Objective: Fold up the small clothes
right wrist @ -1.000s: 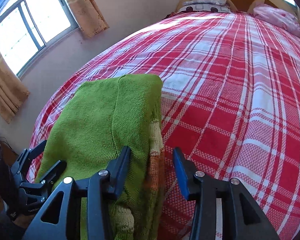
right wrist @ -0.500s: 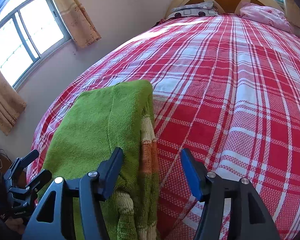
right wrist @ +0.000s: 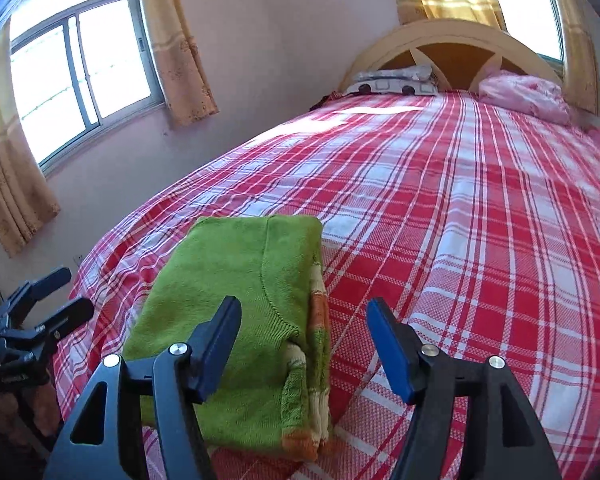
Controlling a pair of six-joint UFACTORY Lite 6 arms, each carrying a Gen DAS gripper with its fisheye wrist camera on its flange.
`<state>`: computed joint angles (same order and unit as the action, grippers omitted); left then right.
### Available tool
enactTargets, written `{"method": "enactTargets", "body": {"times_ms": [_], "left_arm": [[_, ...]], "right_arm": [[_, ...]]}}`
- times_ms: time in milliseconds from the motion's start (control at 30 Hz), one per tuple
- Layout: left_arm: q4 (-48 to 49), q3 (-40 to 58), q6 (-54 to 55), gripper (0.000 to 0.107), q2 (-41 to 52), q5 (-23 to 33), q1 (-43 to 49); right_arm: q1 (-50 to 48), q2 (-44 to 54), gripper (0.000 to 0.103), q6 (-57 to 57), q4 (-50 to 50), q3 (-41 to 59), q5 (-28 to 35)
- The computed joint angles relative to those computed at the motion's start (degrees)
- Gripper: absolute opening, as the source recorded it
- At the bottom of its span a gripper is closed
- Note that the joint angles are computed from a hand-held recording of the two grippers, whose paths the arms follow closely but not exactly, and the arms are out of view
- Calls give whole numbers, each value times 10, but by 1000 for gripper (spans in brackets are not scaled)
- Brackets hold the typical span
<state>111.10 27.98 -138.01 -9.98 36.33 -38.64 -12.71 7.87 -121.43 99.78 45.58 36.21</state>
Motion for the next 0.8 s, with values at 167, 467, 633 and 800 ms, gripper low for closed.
{"method": "enactTargets", "body": {"times_ms": [167,467,633,800], "left_arm": [[-55,-1,61,103,-56,39,-50],[-87,-2,99,103,-98,67,-76],[-86,-5,94,103,-103,74,-80],[-96,-13,98,103,-115,83,-91]], "right_arm": [[-15,-92,66,-23,1,-75,20],[-46,-165,66,-18,-3,-110,45],[-48,-184,66,-16,-3,-121,47],[-44,-192,66,-18,-3,-130,48]]}}
